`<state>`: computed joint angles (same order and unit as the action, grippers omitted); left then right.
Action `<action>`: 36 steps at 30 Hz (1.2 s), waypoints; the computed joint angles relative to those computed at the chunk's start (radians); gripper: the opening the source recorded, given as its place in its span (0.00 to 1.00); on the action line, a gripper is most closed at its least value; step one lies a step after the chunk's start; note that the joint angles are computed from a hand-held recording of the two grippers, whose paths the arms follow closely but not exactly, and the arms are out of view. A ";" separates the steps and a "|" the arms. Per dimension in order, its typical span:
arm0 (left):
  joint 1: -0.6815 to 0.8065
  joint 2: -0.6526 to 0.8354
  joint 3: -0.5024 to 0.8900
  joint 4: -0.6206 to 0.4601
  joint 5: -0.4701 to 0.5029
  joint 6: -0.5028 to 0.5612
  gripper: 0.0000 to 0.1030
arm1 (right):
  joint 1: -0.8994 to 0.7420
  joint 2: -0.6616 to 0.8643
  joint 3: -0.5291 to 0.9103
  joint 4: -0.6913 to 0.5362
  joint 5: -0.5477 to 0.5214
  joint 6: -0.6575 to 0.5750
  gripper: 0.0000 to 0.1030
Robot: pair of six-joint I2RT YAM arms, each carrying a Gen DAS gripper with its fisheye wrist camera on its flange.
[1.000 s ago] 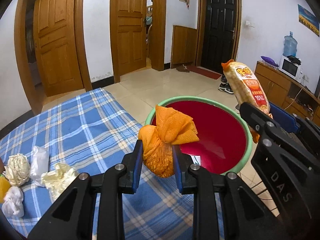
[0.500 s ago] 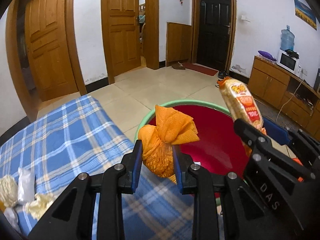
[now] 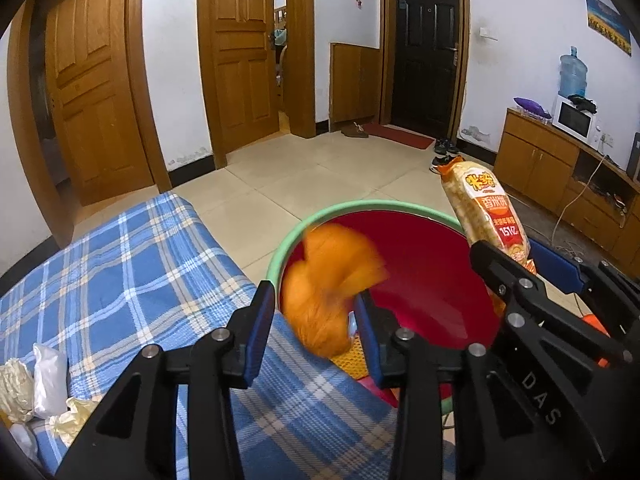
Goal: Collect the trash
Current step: 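Open both tools to drop the mesh bag and snack bread into the basin, then move both tools back toward the table items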
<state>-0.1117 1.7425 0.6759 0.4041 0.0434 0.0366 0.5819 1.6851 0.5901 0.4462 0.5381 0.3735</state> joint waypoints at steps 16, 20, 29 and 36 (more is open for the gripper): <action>-0.020 -0.019 -0.018 0.012 -0.050 -0.012 0.41 | -0.005 -0.002 0.000 -0.004 -0.006 0.001 0.40; -0.015 -0.021 -0.021 0.017 -0.049 -0.014 0.41 | 0.000 -0.001 0.003 -0.008 0.000 -0.001 0.40; 0.019 -0.012 0.003 -0.047 0.000 -0.024 0.42 | 0.016 0.006 0.018 -0.022 0.021 -0.017 0.40; 0.060 -0.103 -0.089 -0.034 -0.009 -0.028 0.43 | 0.058 -0.006 0.018 -0.029 0.005 -0.047 0.40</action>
<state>-0.0515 1.6392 0.5866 0.3703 0.0342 0.0084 0.6404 1.6788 0.6079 0.4176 0.5431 0.3269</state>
